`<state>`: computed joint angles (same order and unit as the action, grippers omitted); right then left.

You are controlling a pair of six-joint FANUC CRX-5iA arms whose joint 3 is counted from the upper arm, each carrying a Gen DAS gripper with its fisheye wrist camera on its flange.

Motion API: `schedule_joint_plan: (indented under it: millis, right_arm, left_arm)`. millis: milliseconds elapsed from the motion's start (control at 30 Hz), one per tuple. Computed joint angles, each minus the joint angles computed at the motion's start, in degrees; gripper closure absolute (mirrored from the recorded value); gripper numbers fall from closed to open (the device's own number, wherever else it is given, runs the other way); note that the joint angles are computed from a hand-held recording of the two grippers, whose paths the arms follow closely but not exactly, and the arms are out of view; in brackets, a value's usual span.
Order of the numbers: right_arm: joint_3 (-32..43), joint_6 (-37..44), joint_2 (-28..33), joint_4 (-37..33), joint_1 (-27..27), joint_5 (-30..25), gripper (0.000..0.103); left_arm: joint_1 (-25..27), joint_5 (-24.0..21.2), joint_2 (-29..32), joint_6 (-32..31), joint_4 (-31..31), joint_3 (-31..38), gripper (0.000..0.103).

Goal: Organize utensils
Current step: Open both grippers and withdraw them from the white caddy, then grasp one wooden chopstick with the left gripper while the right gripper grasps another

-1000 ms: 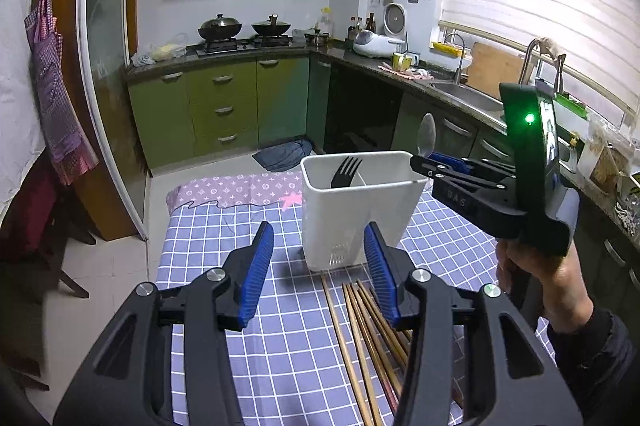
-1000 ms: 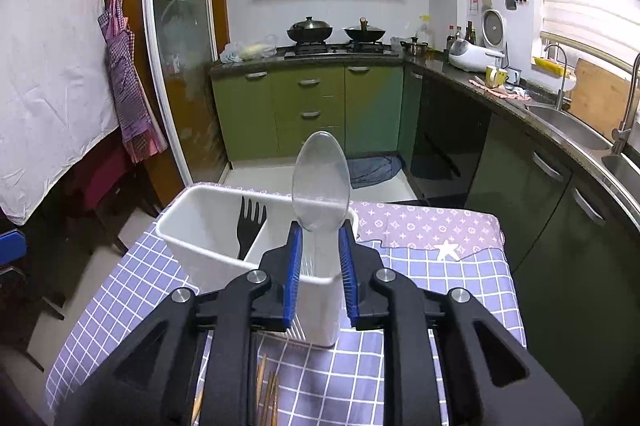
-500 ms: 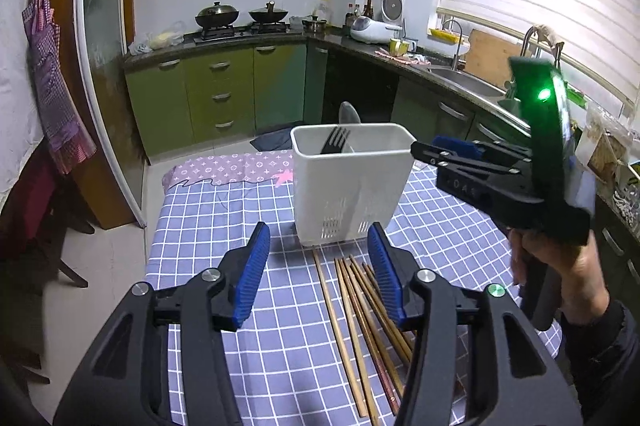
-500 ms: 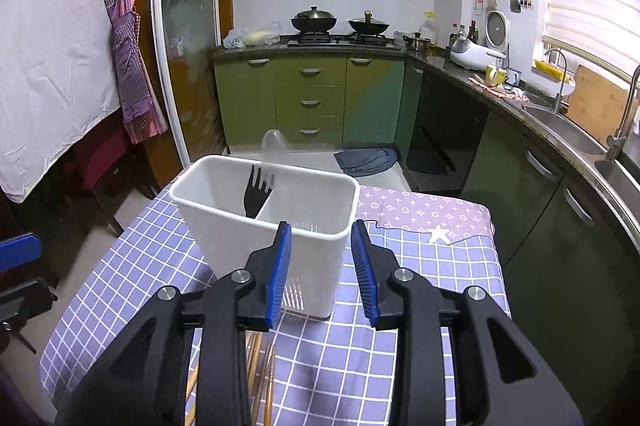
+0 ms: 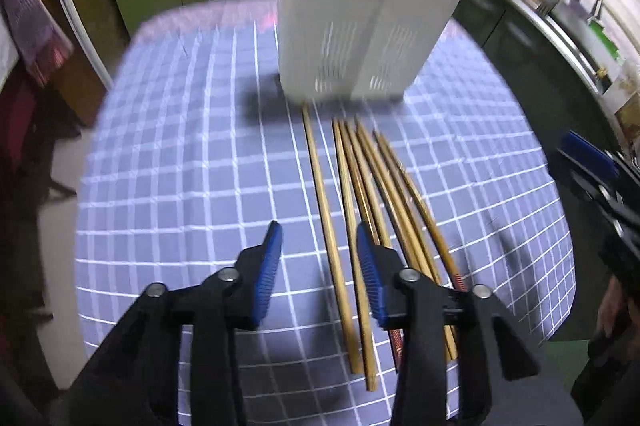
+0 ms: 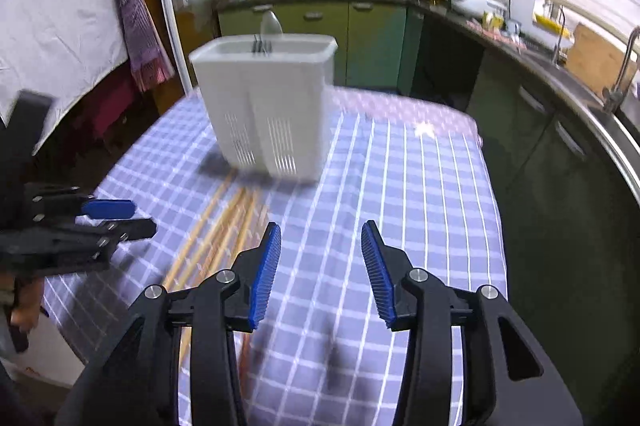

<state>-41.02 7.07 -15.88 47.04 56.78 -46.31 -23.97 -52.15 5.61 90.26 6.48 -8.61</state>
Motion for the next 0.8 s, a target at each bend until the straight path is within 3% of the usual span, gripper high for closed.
schedule_joint_plan:
  millis: [167,333,467,800]
  right_arm:
    - [-2.0,0.1,-1.5,-1.9,-0.1,1.1,0.061]
    - [-3.1,0.2,-2.4,-2.7,-0.5,2.2,0.058]
    - [-3.2,0.8,-2.7,-3.4,-0.8,2.4,0.057]
    - [-1.8,3.4,-1.5,-5.9,-1.3,1.8,0.057]
  left_arm:
    - [-1.1,-2.9,5.5,3.0,-1.7,4.4,0.081]
    - [-1.9,-5.1,9.2,5.3,-4.2,9.0,0.082]
    - [-1.6,-7.8,12.4,5.1,-2.8,11.6,0.088]
    - [-2.4,-8.5,13.5,5.4,-5.4,13.6,0.096]
